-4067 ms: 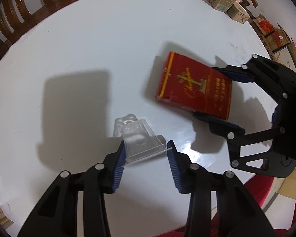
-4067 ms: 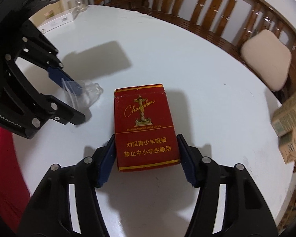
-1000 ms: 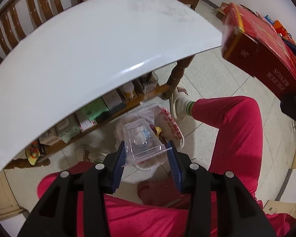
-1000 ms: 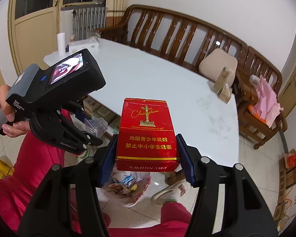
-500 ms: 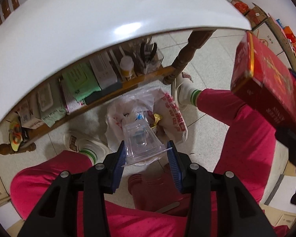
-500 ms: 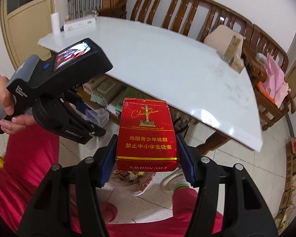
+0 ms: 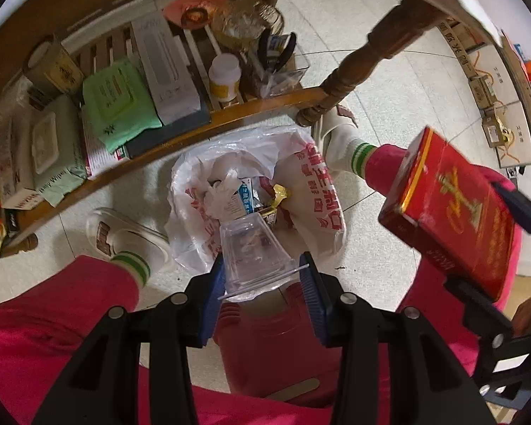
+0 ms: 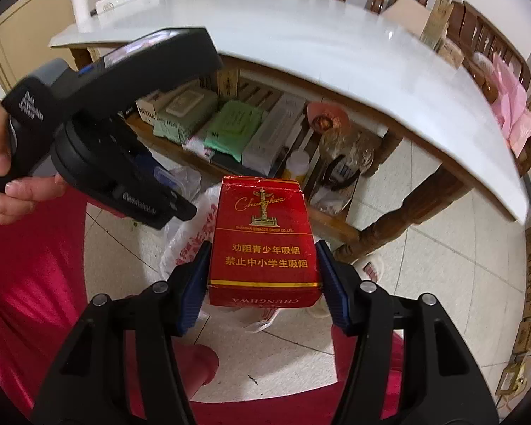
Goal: Collect trash
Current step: 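Lift and carry the cigarette box and clear lid down to the white plastic bag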
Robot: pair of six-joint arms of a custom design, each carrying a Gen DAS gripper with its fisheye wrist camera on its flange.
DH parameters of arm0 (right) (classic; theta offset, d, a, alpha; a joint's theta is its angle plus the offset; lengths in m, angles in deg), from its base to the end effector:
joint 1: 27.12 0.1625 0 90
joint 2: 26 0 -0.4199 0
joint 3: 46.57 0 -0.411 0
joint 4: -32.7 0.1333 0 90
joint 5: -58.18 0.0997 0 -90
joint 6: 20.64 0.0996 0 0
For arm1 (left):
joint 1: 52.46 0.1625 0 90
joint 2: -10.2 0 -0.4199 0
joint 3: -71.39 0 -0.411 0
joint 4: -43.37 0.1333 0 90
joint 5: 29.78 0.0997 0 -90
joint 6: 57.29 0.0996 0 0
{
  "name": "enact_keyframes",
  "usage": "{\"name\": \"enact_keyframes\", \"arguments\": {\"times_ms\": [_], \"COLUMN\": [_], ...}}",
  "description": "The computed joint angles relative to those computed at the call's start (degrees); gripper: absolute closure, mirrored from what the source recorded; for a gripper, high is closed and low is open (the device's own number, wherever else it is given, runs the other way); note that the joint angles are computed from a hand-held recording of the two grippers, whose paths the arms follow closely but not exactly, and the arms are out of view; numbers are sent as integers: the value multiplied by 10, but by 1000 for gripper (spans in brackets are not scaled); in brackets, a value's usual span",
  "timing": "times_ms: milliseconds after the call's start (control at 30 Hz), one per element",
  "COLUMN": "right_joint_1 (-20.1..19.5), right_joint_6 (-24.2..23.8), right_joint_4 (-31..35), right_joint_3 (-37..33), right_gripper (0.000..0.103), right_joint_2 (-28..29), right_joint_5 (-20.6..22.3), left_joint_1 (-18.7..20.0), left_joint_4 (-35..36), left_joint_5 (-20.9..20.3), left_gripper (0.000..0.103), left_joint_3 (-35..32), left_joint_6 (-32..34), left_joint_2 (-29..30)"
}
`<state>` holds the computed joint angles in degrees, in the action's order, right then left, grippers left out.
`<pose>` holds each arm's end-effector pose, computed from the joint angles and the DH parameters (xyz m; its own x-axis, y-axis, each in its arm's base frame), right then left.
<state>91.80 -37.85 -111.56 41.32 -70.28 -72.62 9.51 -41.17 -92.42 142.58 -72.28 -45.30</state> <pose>0.4031 -0.5886 0.1165 -0.5481 -0.5032 0.6681 -0.6673 0.7447 0.0135 -0.1683 -0.6973 0.2789 -0.7954 0.3316 -0.5074 0.2407 0.9410 0.2377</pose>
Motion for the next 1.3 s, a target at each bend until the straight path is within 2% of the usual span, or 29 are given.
{"name": "enact_keyframes", "arguments": {"times_ms": [167,400,667,1300], "right_joint_1": [-17,-41,-66,-99], "right_joint_6": [25,74,128,171], "right_joint_4": [16,43,74,124], "right_joint_3": [2,1,-13,-69], "right_gripper": [46,46,46,46], "right_joint_2": [14,31,59,128], "right_joint_5": [6,20,35,62], "left_joint_1": [16,47,74,114], "left_joint_4": [6,26,37,73], "left_joint_5": [6,-19,-30,-56], "left_gripper": [62,62,62,62], "left_joint_3": [-14,-57,-97,-153], "left_joint_6": [-25,-58,-80,-120], "left_joint_2": [24,74,118,179]}}
